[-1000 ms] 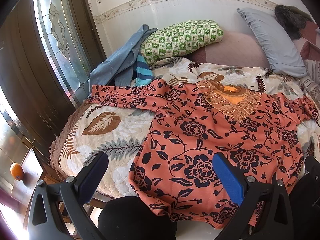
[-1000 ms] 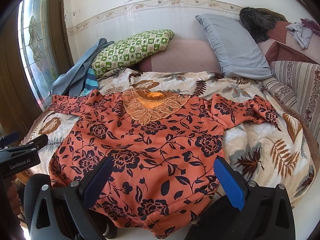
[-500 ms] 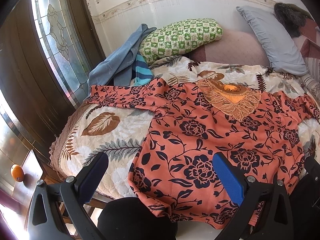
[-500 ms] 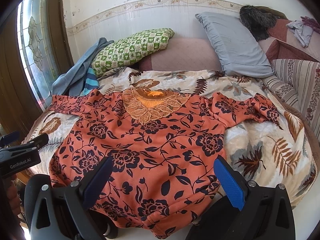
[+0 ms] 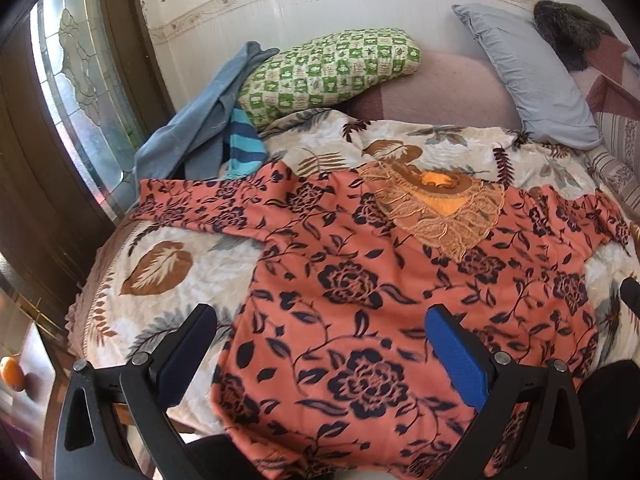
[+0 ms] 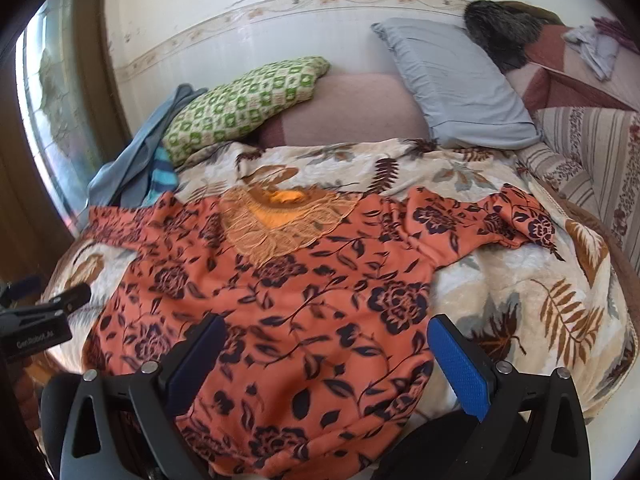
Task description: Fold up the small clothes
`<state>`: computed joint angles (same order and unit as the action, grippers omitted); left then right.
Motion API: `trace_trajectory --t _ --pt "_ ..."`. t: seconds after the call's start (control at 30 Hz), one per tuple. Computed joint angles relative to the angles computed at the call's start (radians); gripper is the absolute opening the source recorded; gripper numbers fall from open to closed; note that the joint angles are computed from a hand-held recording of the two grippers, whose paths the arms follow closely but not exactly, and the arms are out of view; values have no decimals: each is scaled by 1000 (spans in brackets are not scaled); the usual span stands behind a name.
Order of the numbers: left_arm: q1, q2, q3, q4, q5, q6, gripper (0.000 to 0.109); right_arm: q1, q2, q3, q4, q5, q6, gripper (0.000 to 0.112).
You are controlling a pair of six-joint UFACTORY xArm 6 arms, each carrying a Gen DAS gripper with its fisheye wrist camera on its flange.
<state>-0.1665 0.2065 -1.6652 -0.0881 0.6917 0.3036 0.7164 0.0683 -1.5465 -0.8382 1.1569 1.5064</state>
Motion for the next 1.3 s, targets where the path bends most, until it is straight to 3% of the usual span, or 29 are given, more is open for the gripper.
trace_trajectory --t 0.1,0.2,0.3,0.33,0.43,0.5,0.6,0.67,0.77,0.87,0.9,0.97,1.0,1.2,1.3 --pt "-36 156 -184 13 27 -59 103 -114 -81 112 -1 -35 48 102" --pt "-66 351 -443 -21 146 -92 103 -289 -200 300 62 -219 112 99" --pt "-98 531 -681 -11 217 -133 103 -480 -299 486 190 -427 138 84" --pt "-110 562 -710 1 196 -148 103 -538 -328 546 217 -492 161 79" --pt "-137 584 -675 33 77 -158 103 -678 -364 668 272 -673 172 76" --pt "-142 574 -622 7 25 -119 103 -728 -348 695 367 -719 120 75" --pt "-149 598 -632 14 36 -80 103 -780 -310 732 450 -857 77 72" --pt "-147 608 -644 3 47 -61 103 -802 -281 711 400 -861 115 69" --pt "-141 597 -622 -7 26 -49 103 -849 -257 691 248 -885 286 68" --pt "-135 620 -665 -16 52 -56 103 -889 -229 680 202 -924 385 68" --pt "-134 631 -684 -19 65 -58 103 -890 -222 669 214 -911 380 67" --pt "-133 642 -703 -18 79 -63 103 -873 -211 627 276 -815 306 50" --pt "-133 639 -698 -18 76 -61 103 -869 -207 613 271 -784 298 26" --pt "-132 594 -625 -30 13 -47 103 -781 -237 535 122 -594 317 18" --pt "-125 577 -607 -41 -16 -51 103 -730 -229 470 103 -615 251 17"
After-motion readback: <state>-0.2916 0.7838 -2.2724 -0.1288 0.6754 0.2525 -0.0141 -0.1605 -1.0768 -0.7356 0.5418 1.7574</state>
